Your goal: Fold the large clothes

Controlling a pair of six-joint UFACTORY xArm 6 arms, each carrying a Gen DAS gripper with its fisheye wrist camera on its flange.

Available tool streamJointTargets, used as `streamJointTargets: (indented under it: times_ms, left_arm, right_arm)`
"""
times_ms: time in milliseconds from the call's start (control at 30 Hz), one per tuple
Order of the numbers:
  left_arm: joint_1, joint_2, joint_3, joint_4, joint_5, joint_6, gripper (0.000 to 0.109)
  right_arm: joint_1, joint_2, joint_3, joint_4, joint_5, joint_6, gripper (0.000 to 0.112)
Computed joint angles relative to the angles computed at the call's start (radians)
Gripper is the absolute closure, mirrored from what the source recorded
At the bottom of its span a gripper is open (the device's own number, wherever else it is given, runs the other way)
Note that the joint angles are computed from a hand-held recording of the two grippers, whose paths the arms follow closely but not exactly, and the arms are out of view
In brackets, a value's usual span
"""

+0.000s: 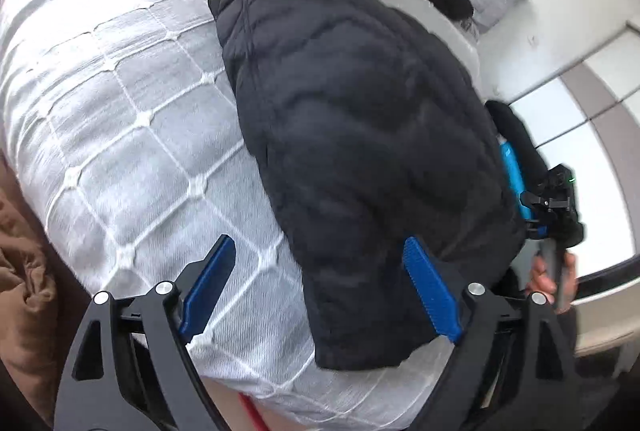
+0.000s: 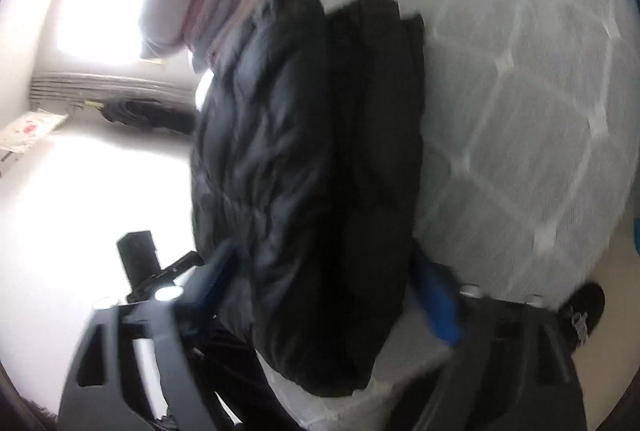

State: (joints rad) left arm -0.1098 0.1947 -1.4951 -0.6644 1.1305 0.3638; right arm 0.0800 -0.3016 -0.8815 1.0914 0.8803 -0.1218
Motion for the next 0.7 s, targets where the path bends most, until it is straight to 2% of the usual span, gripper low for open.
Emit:
streamJointTargets:
  times_ms: [100, 167, 233, 300, 367, 433, 467, 500, 533, 567, 600, 633, 700]
  left_arm:
    - [0.003, 0.091, -0.106, -0.011, 0.031, -0.038, 0.025]
    - [0.001, 0.164, -0.178, -0.028, 0.054, -0.066, 0.024]
    - [0.013, 0.231, -0.243, -0.063, 0.093, -0.076, 0.021]
    - [0.003, 0.268, -0.278, -0.08, 0.104, -0.076, 0.02]
    - [-0.01, 0.268, -0.261, -0.103, 0.103, -0.069, 0.02]
    - [-0.026, 0.3, -0.296, -0.091, 0.085, -0.072, 0.02]
    - [-0.038, 0.289, -0.265, -0.079, 0.045, -0.063, 0.02]
    - [-0.05, 0.274, -0.244, -0.064, 0.0, -0.061, 0.029]
    - [-0.067, 0.275, -0.252, -0.04, -0.031, -0.067, 0.041]
    - [-0.079, 0.254, -0.235, -0.013, -0.06, -0.072, 0.047]
    - [-0.099, 0.222, -0.211, 0.033, -0.102, -0.083, 0.059]
    - [-0.125, 0.187, -0.185, 0.098, -0.156, -0.107, 0.069]
    - [-0.161, 0.13, -0.151, 0.228, -0.242, -0.151, 0.082]
  right_arm:
    - [-0.067, 0.15, -0.103, 0.11, 0.087, -0.087, 0.016]
    - [-0.085, 0.251, -0.171, 0.12, 0.138, -0.08, 0.016]
    - [-0.089, 0.344, -0.218, 0.185, 0.194, -0.108, 0.016]
    - [-0.105, 0.389, -0.256, 0.213, 0.235, -0.139, 0.015]
    - [-0.097, 0.427, -0.29, 0.252, 0.248, -0.184, 0.015]
    - [-0.087, 0.431, -0.3, 0.268, 0.211, -0.236, 0.016]
    - [-0.082, 0.42, -0.294, 0.263, 0.19, -0.248, 0.024]
    - [-0.08, 0.41, -0.291, 0.244, 0.173, -0.252, 0.051]
    - [-0.08, 0.403, -0.29, 0.242, 0.165, -0.267, 0.059]
    - [-0.07, 0.382, -0.281, 0.238, 0.134, -0.277, 0.069]
    - [-0.058, 0.366, -0.282, 0.213, 0.108, -0.275, 0.076]
    - [-0.04, 0.346, -0.287, 0.175, 0.071, -0.272, 0.079]
    - [0.003, 0.319, -0.305, 0.131, 0.008, -0.257, 0.084]
